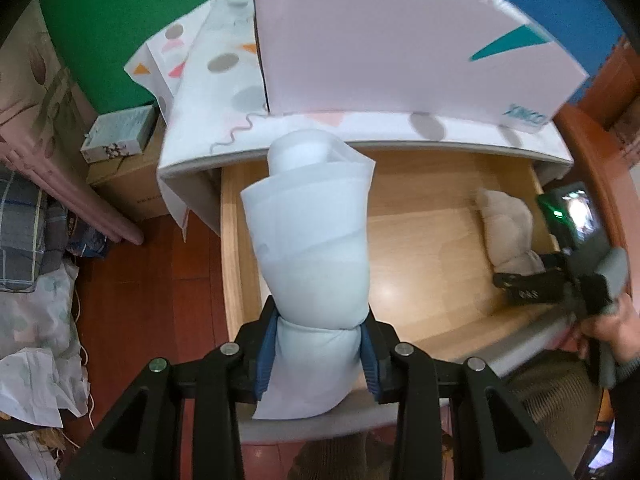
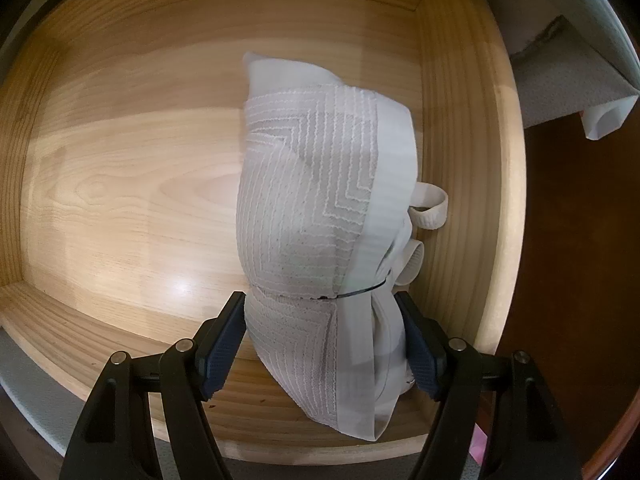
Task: Take underwear out of drawer
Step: 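Carry the white rolled sock over the white box and lower it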
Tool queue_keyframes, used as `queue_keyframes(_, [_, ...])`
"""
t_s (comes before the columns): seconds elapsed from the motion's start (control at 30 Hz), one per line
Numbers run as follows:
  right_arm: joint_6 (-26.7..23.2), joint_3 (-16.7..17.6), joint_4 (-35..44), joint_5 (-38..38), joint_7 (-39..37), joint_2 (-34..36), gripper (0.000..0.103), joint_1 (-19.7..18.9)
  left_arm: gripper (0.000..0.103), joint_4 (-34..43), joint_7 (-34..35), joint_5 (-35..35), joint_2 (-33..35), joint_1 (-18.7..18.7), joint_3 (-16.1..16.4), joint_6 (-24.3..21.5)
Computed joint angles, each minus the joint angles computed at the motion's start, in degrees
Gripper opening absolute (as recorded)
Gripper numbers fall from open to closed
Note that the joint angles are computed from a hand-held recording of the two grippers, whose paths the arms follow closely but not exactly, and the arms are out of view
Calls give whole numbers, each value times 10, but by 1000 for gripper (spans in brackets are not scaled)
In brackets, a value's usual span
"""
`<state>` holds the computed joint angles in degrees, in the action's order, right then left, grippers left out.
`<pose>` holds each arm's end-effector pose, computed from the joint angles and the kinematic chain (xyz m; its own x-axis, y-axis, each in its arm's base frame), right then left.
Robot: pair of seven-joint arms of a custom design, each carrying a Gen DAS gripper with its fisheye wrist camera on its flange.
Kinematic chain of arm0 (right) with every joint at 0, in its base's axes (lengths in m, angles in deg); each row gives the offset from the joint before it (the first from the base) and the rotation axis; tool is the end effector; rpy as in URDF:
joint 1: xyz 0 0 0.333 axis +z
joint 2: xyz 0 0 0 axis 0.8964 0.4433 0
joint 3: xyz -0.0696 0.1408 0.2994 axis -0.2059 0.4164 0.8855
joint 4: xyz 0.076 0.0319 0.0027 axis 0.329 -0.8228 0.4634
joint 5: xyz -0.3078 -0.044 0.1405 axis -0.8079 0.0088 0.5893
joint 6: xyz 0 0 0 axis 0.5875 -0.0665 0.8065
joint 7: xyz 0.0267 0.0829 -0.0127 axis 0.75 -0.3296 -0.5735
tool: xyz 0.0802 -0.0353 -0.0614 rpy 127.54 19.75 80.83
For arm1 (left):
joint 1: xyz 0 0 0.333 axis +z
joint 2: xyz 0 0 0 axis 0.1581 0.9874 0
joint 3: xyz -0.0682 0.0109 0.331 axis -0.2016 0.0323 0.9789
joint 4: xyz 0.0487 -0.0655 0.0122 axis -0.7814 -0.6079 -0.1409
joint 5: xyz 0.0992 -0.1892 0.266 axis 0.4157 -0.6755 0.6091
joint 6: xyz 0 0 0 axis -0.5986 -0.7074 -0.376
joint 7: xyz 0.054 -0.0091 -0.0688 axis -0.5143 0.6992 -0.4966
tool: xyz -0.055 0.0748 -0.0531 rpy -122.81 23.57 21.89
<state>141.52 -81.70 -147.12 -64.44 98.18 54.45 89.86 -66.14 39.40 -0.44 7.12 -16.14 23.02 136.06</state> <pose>0.5397 0.3003 0.3478 0.6886 -0.7128 0.1332 -0.7250 -0.6806 0.1062 0.3373 -0.3387 0.4713 0.5162 -0.8553 0.0450 -0.8140 -0.5062 -0.2850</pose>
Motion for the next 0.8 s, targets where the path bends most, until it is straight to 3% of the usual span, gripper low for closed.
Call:
queue_keyframes(0.3, [-2, -1, 2, -2, -1, 2, 70, 0, 36, 49, -14, 29, -50, -13, -25, -87])
queue_keyframes(0.63, [-3, -1, 4, -3, -2, 2, 70, 1, 36, 160, 4, 131, -81, 16, -46, -209])
queue_keyframes(0.8, [-1, -2, 1, -8, -1, 2, 70, 2, 36, 222, 53, 173, -56, 36, -28, -215])
